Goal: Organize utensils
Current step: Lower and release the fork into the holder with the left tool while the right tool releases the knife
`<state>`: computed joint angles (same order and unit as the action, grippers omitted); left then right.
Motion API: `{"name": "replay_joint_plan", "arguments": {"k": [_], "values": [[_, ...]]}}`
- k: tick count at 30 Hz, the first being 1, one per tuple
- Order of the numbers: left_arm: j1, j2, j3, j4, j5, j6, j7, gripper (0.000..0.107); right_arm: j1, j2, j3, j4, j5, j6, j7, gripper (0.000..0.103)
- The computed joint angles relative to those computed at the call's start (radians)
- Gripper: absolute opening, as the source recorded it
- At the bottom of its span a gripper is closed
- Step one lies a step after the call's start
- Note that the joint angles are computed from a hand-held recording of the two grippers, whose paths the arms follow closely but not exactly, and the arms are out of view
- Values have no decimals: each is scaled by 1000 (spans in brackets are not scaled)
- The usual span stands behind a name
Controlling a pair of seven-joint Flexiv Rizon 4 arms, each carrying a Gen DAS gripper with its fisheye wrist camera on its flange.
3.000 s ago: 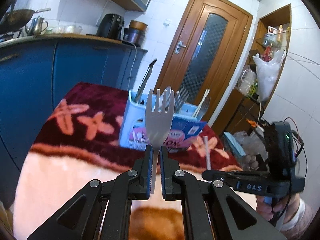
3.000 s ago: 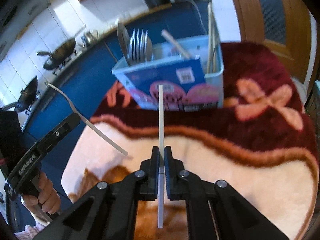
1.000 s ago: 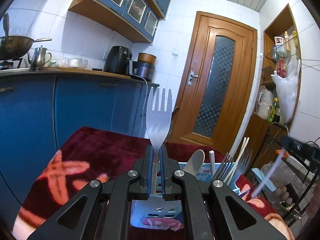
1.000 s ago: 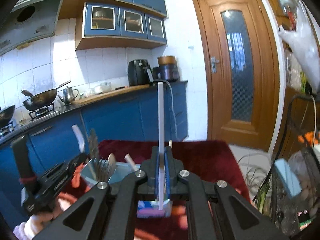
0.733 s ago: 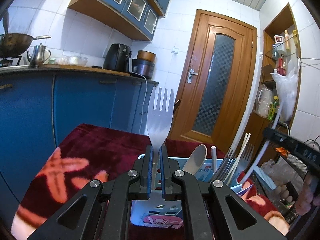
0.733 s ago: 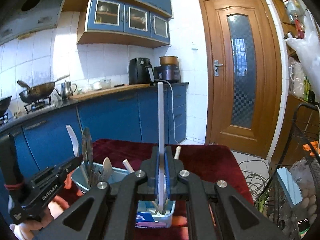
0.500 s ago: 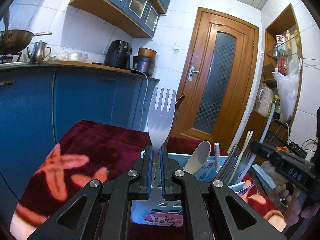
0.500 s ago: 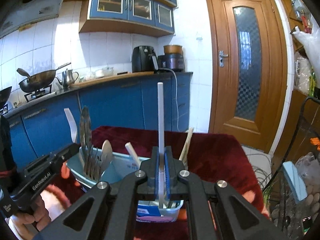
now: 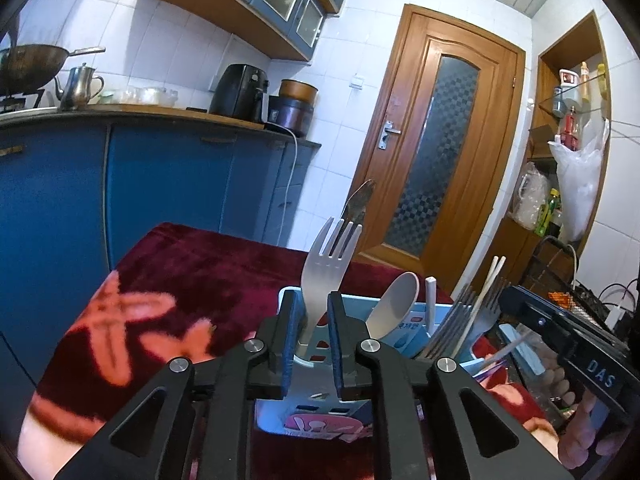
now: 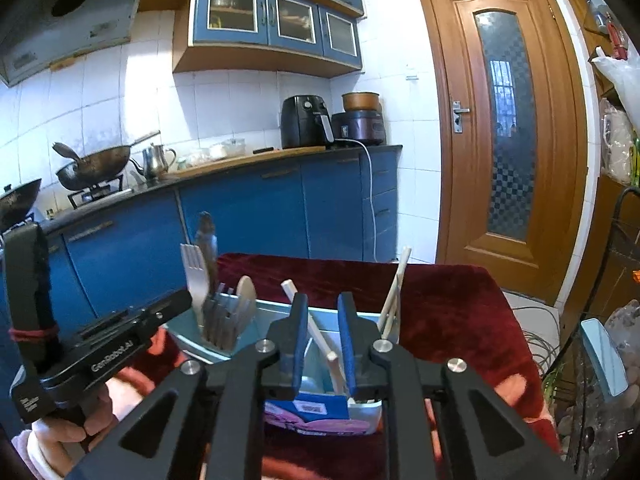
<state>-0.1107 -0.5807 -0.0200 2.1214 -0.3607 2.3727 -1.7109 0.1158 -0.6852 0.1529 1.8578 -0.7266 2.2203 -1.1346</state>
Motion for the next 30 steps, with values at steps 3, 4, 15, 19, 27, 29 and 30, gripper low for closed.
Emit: {"name": "replay_joint_plan", "arguments": {"k": [3,4,15,19,27,29,30], "values": [[-7,23,1,23,-9,5,-7,15,-3,22,0,33,10,33,-14,18],[-17,30,5,30,-21,4,-1,15,-6,27,1,41,8,43,-14,18],[-158,156,31,170,-215,30,138,15,-40,106,-4,177,-49,156,23,22],[-207,195,22,219,-306,53,189,20,-35,132,-12,242,-28,201,7,31],[-265,244,-11,321,-404,104,205,36,-45,159,-24,353,-3,264,-23,35],[-281,245,-18,340,-422,126,207,40,-52,162,-25,374,-3,276,-24,38],[-291,243,-22,345,-439,136,216,45,-52,163,-26,385,4,283,-30,38]]}}
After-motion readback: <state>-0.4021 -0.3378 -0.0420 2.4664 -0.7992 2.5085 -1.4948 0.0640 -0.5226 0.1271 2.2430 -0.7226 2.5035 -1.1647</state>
